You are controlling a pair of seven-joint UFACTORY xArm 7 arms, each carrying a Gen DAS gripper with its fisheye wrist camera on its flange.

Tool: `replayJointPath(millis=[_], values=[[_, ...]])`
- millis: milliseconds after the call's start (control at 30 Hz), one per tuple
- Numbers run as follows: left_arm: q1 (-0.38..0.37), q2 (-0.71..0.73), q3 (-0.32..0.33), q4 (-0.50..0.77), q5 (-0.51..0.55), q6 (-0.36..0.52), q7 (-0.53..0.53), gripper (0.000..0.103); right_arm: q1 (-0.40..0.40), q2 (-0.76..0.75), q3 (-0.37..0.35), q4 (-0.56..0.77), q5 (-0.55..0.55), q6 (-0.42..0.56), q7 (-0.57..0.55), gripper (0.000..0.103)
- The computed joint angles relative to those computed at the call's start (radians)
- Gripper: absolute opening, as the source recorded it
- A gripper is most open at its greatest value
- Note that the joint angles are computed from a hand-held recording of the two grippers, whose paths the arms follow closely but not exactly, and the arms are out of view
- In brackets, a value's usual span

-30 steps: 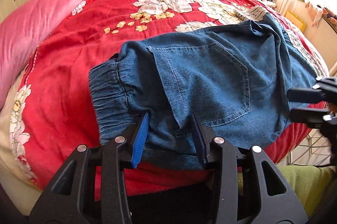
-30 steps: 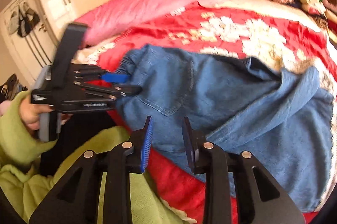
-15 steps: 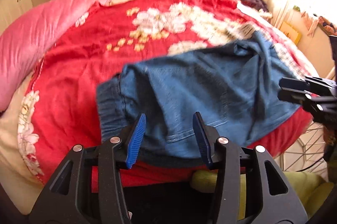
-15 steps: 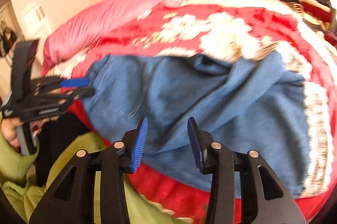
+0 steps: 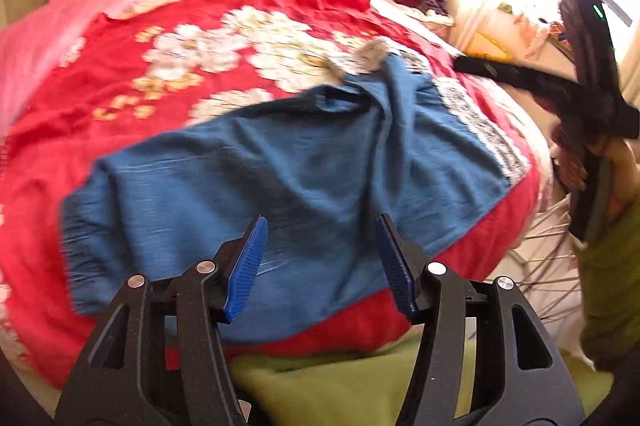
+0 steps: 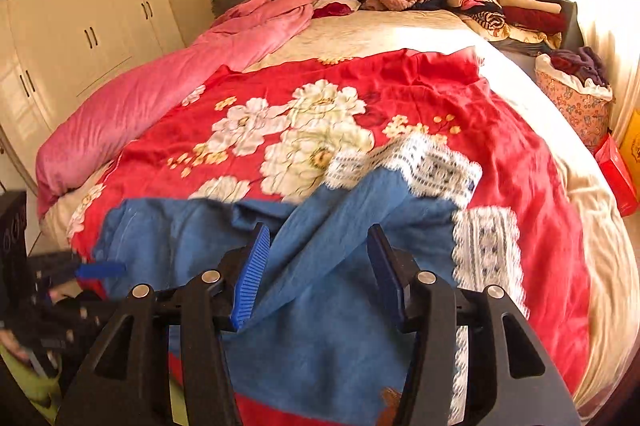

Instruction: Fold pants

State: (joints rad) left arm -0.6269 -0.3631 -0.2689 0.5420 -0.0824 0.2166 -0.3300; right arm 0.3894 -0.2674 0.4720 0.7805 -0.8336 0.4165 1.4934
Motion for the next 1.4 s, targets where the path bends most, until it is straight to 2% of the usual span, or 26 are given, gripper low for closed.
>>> replayJointPath(millis=[100,233,367,467,567,600,633,667,700,733,800,867,967,1100,1167,1200,1233,1333,1400], values=[[-0.051,0.094,0.021,0.053,-0.039,-0.029,0.043,0.039,-0.004,0.089,-0.044,0.069,0.016,-0.001,-0.080,0.050],[-0.076,0.183,0.023,0.116,-0.087,-0.029,0.101,0.037,0.027,0.277,-0.108,0.223,0.057,0.035,-0.208,0.050],[-0.040,0.274,-0.009,0.176,-0.056,-0.030,0.107,0.037,0.079,0.494,-0.156,0.435,0.100,0.164,-0.308,0.050],[-0.032,0.331,-0.014,0.212,-0.101,-0.012,0.159,0.037,0.114,0.607,-0.192,0.547,0.150,0.231,-0.358,0.049],[-0.014,0.356,-0.028,0.219,-0.075,-0.022,0.155,0.037,0.156,0.666,-0.248,0.605,0.150,0.272,-0.359,0.049],[-0.011,0.357,-0.031,0.216,-0.078,-0.034,0.160,0.037,0.173,0.665,-0.269,0.603,0.134,0.274,-0.356,0.046],[-0.009,0.357,-0.034,0.215,-0.089,-0.040,0.168,0.037,0.189,0.658,-0.288,0.599,0.123,0.281,-0.354,0.029],[-0.009,0.354,-0.036,0.209,-0.119,-0.049,0.189,0.037,0.189,0.634,-0.301,0.566,0.128,0.248,-0.351,0.017],[-0.009,0.348,-0.038,0.203,-0.140,-0.052,0.203,0.037,0.182,0.599,-0.312,0.517,0.143,0.183,-0.335,0.011],[-0.009,0.345,-0.039,0.199,-0.142,-0.056,0.203,0.037,0.184,0.552,-0.332,0.457,0.142,0.129,-0.298,0.009],[-0.009,0.338,-0.041,0.191,-0.128,-0.063,0.194,0.038,0.195,0.466,-0.362,0.366,0.101,0.084,-0.238,0.009],[-0.008,0.336,-0.044,0.185,-0.099,-0.072,0.166,0.038,0.177,0.372,-0.363,0.263,0.078,0.035,-0.178,0.009],[-0.004,0.335,-0.043,0.180,-0.061,-0.086,0.133,0.038,0.129,0.218,-0.339,0.107,0.049,-0.032,-0.095,0.009],[0.013,0.321,-0.050,0.170,0.068,-0.095,0.007,0.038,0.076,0.009,-0.286,-0.067,0.020,-0.046,0.004,0.009],[0.024,0.318,-0.051,0.169,0.129,-0.096,-0.038,0.028,0.061,-0.112,-0.257,-0.158,0.035,-0.044,0.034,0.009],[0.032,0.315,-0.056,0.168,0.179,-0.093,-0.077,0.012,0.056,-0.154,-0.246,-0.187,0.052,-0.040,0.035,0.009],[0.039,0.308,-0.059,0.163,0.221,-0.094,-0.105,0.005,0.056,-0.204,-0.238,-0.223,0.075,-0.034,0.034,0.009],[0.045,0.303,-0.051,0.171,0.265,-0.086,-0.107,0.001,0.086,-0.351,-0.228,-0.330,0.172,-0.019,0.014,0.009],[0.050,0.273,-0.057,0.155,0.292,-0.081,-0.118,0.001,0.124,-0.431,-0.213,-0.384,0.244,0.025,-0.004,0.009]])
